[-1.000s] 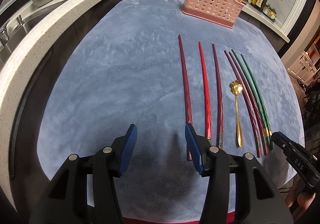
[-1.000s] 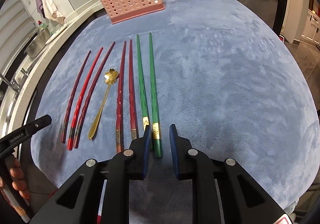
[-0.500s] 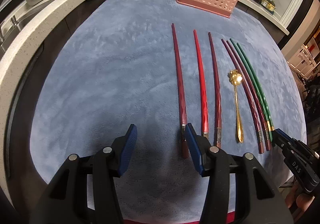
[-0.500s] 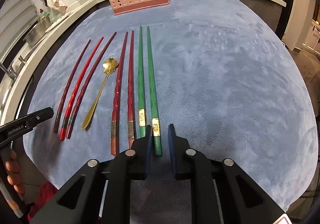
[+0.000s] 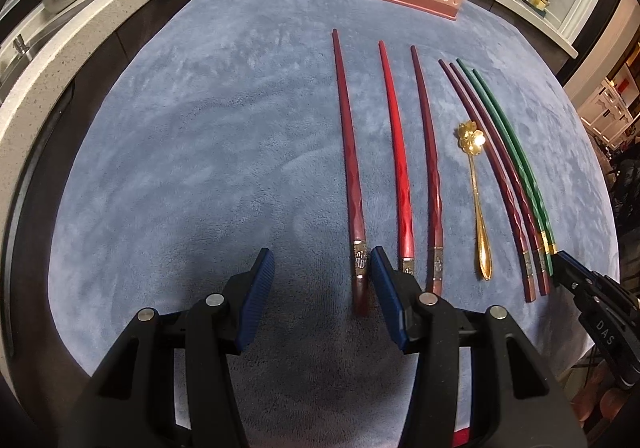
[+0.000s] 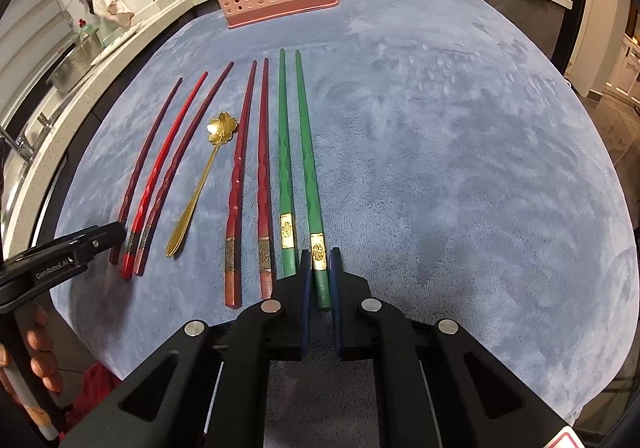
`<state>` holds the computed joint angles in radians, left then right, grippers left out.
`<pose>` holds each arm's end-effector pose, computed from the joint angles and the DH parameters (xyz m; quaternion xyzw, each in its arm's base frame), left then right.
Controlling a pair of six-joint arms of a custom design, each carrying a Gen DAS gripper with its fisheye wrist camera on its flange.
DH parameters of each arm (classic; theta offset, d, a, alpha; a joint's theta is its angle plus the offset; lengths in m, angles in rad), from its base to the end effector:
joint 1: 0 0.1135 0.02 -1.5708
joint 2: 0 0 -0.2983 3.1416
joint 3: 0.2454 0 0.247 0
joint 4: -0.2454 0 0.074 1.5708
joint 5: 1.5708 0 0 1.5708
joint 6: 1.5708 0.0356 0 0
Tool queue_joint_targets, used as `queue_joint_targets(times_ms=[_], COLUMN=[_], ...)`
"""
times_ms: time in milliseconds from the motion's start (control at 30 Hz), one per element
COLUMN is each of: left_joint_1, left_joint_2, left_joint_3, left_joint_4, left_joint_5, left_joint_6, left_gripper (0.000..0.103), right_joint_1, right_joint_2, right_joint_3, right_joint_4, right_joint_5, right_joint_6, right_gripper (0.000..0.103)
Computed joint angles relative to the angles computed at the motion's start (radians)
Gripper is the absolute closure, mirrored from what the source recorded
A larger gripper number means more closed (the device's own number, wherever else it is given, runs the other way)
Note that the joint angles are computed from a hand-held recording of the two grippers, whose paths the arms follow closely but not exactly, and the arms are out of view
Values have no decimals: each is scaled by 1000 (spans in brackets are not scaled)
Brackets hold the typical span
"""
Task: Organize utensils
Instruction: 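Grasp a dark-red chopstick with the left tool while the right tool grasps a green chopstick, then lift both held chopsticks and carry them toward the pink holder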
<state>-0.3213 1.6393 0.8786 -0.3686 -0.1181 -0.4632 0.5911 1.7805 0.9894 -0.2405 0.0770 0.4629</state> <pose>0.2879 -0.0914 0.1905 -0.0819 0.9707 -0.0303 0.2240 0.2917 0.1925 0.1831 -0.0515 0.9618 0.1018 0.2487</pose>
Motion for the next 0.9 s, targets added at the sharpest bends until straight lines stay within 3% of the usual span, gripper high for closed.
queue_joint_targets(times_ms=[267, 433, 600, 900], left_joint_1=[-14, -18, -11, -3], left_joint_2=[-4, -8, -17, -45], left_joint_3=[-12, -19, -25, -37], left_joint_4=[7, 11, 15, 10], left_joint_5=[-30, -46, -34, -14], left_joint_6=[10, 20, 28, 25], left_gripper=[61, 81, 94, 96], right_joint_1=[1, 1, 9, 18], right_joint_2=[-3, -5, -15, -34], right_joint_3=[-4, -7, -17, -29], right_joint_4=[1, 2, 2, 7], right_joint_5=[0, -1, 4, 4], right_joint_6=[1, 2, 9, 19], right_gripper=[95, 95, 95, 96])
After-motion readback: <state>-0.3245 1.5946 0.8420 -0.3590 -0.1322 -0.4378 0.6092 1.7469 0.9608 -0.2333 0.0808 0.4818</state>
